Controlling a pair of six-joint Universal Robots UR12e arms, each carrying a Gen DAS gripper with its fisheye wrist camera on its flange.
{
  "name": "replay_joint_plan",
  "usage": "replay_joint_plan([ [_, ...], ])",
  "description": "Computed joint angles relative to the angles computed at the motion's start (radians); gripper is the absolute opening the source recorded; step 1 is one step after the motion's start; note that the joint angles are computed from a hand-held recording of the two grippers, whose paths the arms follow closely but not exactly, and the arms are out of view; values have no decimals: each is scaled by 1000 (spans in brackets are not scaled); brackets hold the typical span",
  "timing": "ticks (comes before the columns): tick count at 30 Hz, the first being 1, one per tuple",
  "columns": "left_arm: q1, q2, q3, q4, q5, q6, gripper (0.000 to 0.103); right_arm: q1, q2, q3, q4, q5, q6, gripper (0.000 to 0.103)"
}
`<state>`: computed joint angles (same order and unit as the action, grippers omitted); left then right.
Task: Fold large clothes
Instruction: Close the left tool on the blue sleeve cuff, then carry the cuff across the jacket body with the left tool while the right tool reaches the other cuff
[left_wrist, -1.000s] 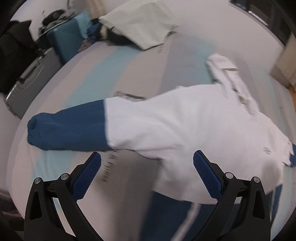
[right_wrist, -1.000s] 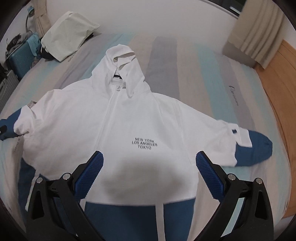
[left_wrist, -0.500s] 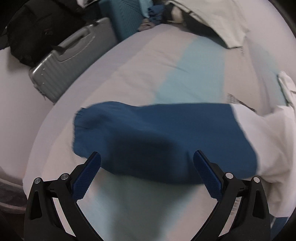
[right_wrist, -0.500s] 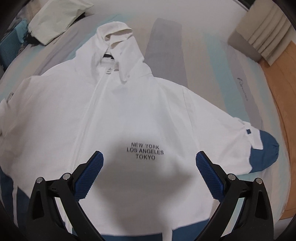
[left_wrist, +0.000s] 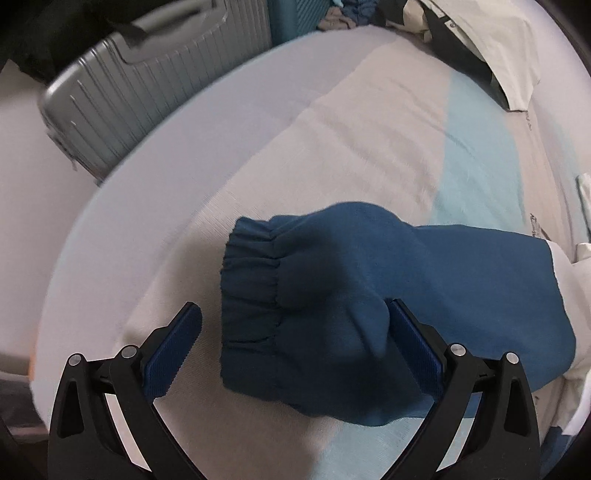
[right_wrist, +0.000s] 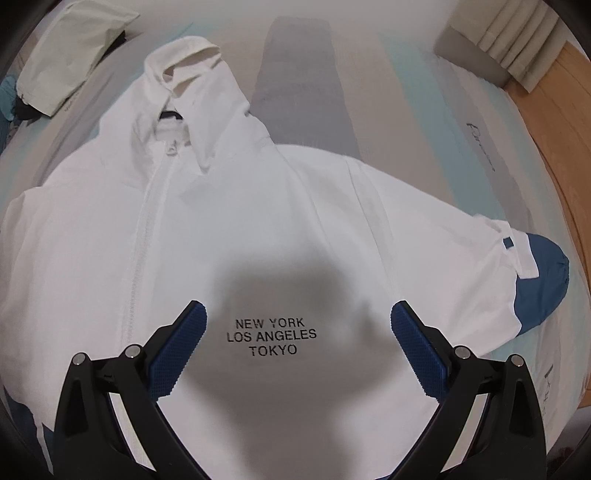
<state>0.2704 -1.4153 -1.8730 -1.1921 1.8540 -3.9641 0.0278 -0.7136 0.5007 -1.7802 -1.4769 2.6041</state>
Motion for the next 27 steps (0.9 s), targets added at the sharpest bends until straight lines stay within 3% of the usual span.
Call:
replay_joint_plan([
  [3, 9, 2, -14, 22, -48, 28, 88, -1, -2, 3, 13, -6, 23, 96],
  [7, -4, -8, -16, 14, -12, 2, 82, -8, -21, 28, 12, 13, 9, 96],
  [12, -16, -12, -5, -8, 26, -58, 51, -23, -48, 73, -1, 63, -44, 96],
  [14, -19, -15, 6, -18, 20, -56, 33, -30, -58, 96, -15, 79, -69, 96],
  [17, -41, -31, 40, -50, 42, -59, 28, -38, -60, 107, -12, 90, -95, 96],
  [20, -61, -45, 72, -83, 67, -108, 27, -44, -54, 99, -2, 94, -117, 96],
  [27, -122, -92, 162, -178, 137, -143, 27, -59, -34, 45, 43, 122, -117, 96],
])
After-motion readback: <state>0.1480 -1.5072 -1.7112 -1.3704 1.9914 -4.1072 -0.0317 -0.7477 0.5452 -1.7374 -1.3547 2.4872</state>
